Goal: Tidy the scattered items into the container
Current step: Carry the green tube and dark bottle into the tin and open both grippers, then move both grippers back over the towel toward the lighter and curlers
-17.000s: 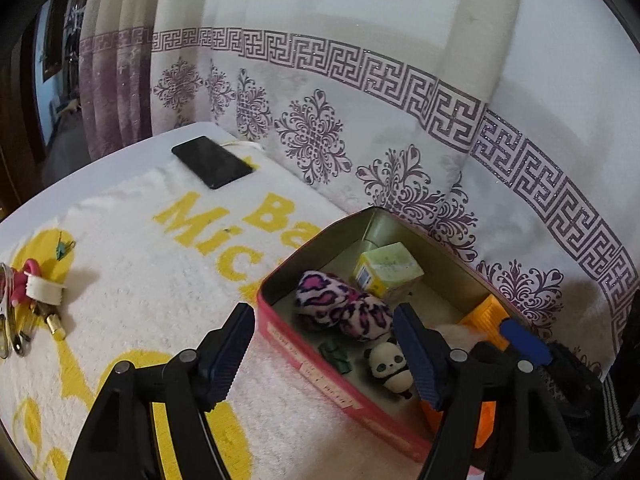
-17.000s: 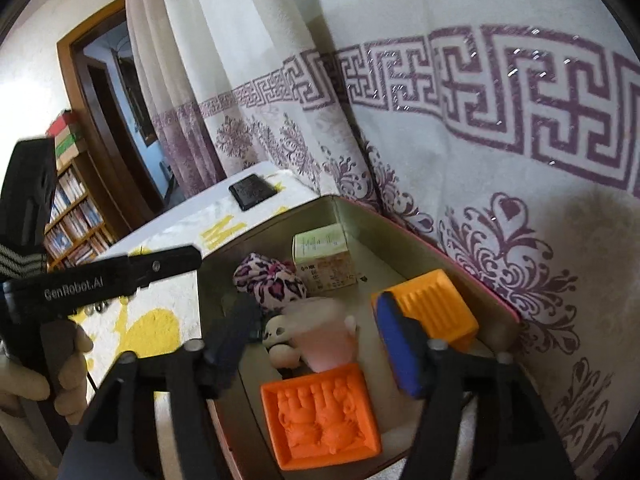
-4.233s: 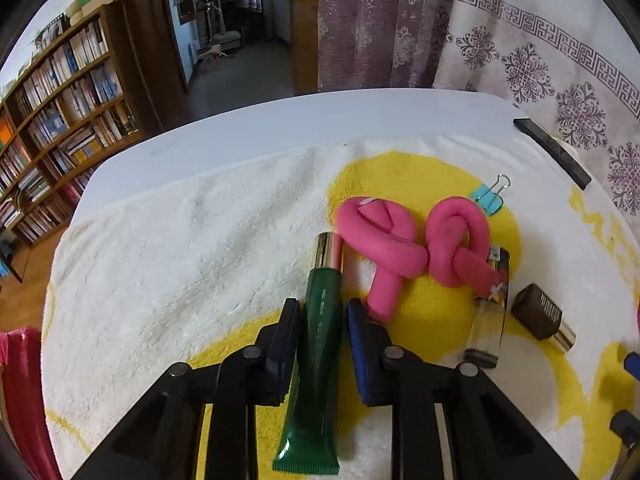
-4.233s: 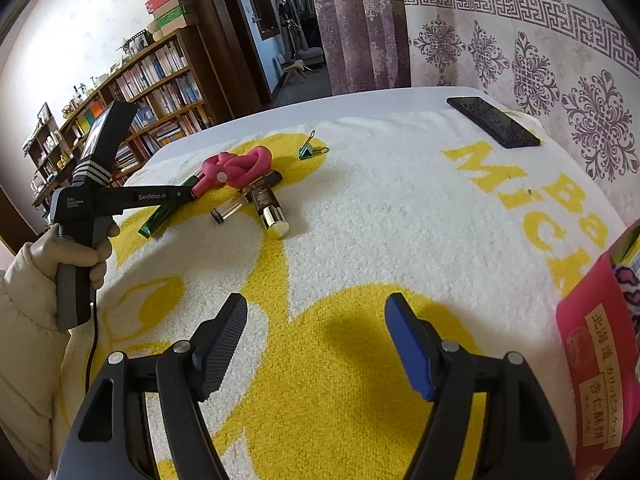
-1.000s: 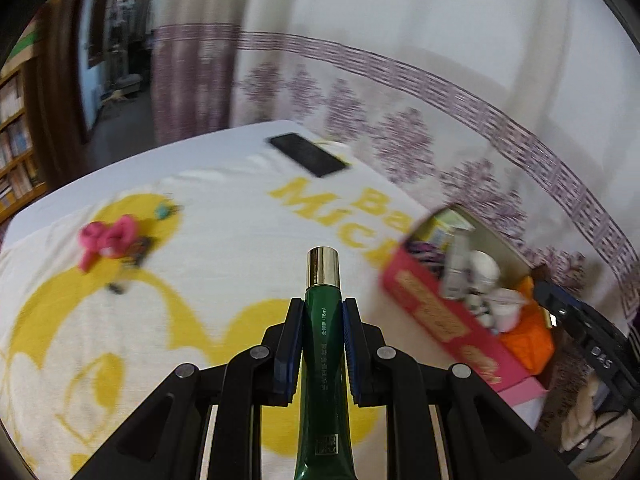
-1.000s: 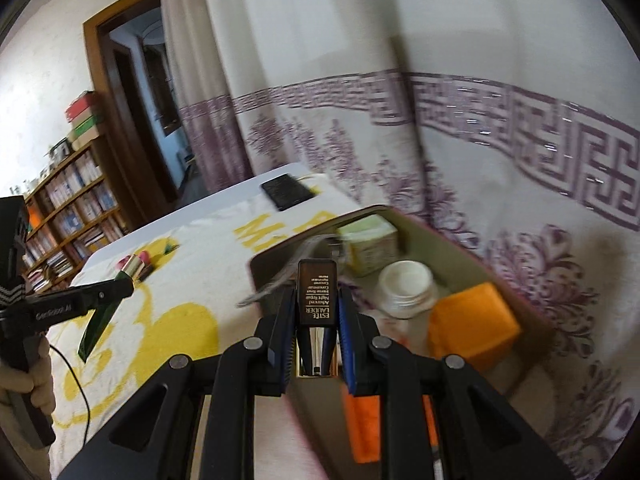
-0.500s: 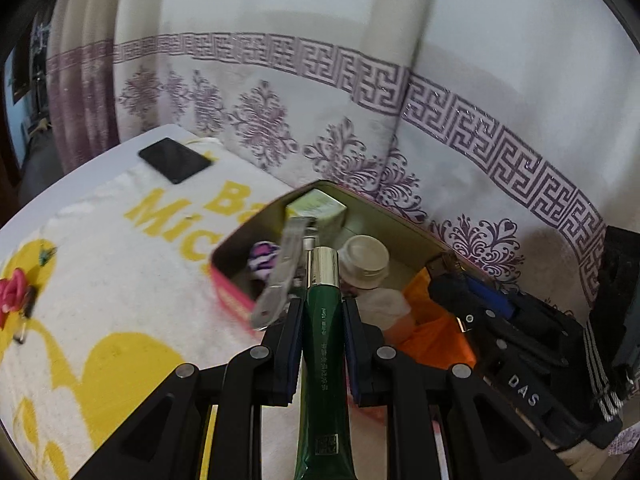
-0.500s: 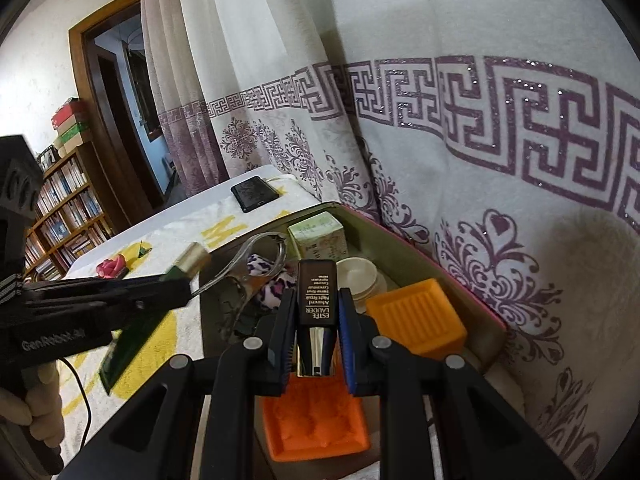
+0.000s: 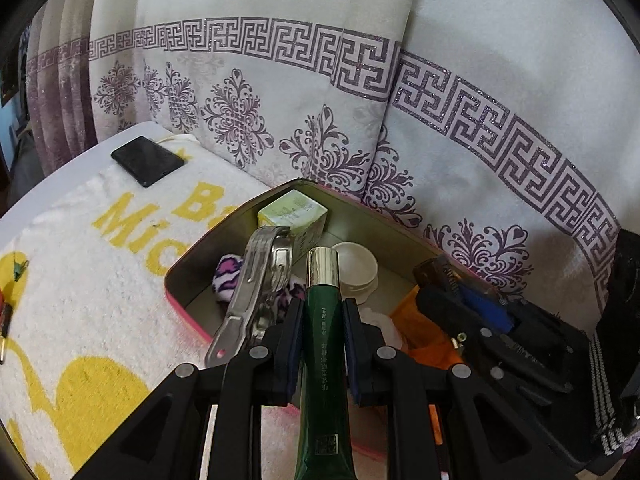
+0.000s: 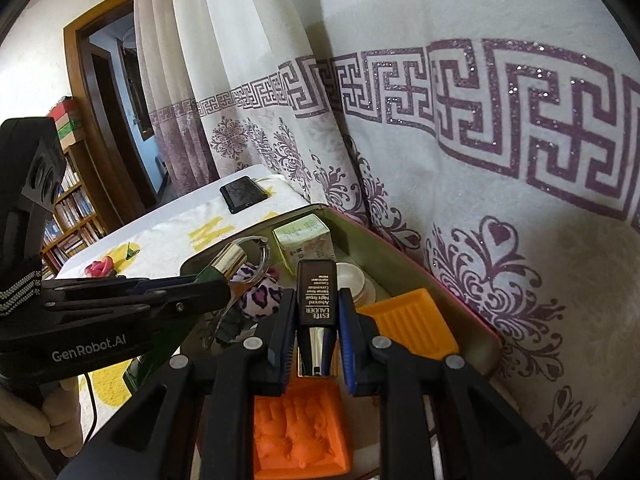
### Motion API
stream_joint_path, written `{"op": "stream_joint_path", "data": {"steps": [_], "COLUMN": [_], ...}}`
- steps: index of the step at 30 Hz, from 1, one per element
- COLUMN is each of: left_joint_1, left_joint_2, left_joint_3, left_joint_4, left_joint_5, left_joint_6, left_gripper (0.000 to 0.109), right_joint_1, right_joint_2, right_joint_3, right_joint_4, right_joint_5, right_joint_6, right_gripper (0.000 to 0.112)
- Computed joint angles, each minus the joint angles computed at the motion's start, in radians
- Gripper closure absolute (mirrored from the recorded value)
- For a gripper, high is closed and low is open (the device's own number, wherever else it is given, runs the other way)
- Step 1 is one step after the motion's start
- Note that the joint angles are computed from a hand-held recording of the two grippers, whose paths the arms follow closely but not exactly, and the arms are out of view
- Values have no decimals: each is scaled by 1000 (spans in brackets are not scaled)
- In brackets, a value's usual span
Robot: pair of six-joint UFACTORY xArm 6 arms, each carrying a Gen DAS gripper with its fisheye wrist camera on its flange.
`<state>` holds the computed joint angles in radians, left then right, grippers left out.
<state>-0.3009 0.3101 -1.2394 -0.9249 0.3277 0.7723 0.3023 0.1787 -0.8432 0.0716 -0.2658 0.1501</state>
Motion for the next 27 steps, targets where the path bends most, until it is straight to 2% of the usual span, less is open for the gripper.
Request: {"op": "stream_joint_path", "data": {"steps": [4, 9, 16, 17, 18, 19, 20, 22, 27], "left_joint_1": [5, 23, 46, 51, 54, 54, 51, 55, 99], "left_joint_2": [8, -5, -44, -49, -55, -63, -74, -91, -121], "left_joint_3": [-11, 1, 47, 56, 67, 81, 99, 124, 169], "left_joint_4": [-12, -23, 0, 9, 14, 7, -18, -18, -10], "left_joint_5": [18, 22, -1, -2, -11, -31, -70, -106, -122], "left_joint_6": [6, -6, -44, -59, -75, -80, -68, -71, -101], "left_gripper": [88, 88, 87, 73, 48, 37, 30, 30, 30], "right_joint_1": [37, 23, 39, 44, 48, 53, 58, 67, 105], "right_joint_2": [15, 3, -12, -13, -14, -16, -18, -22, -23], "right_joint_3": [-19, -2, 6, 6, 6, 7, 7, 7, -2], "right_joint_4": [197, 121, 129, 133, 138, 143, 145, 146, 163], "right_joint_5": [7, -3, -6, -5, -4, -4, -4, -3, 3], "right_joint_6": [-162, -85, -91, -95, -98, -102, -104, -107, -131], "right_gripper": [89, 74, 72, 72, 72, 72, 72, 72, 72]}}
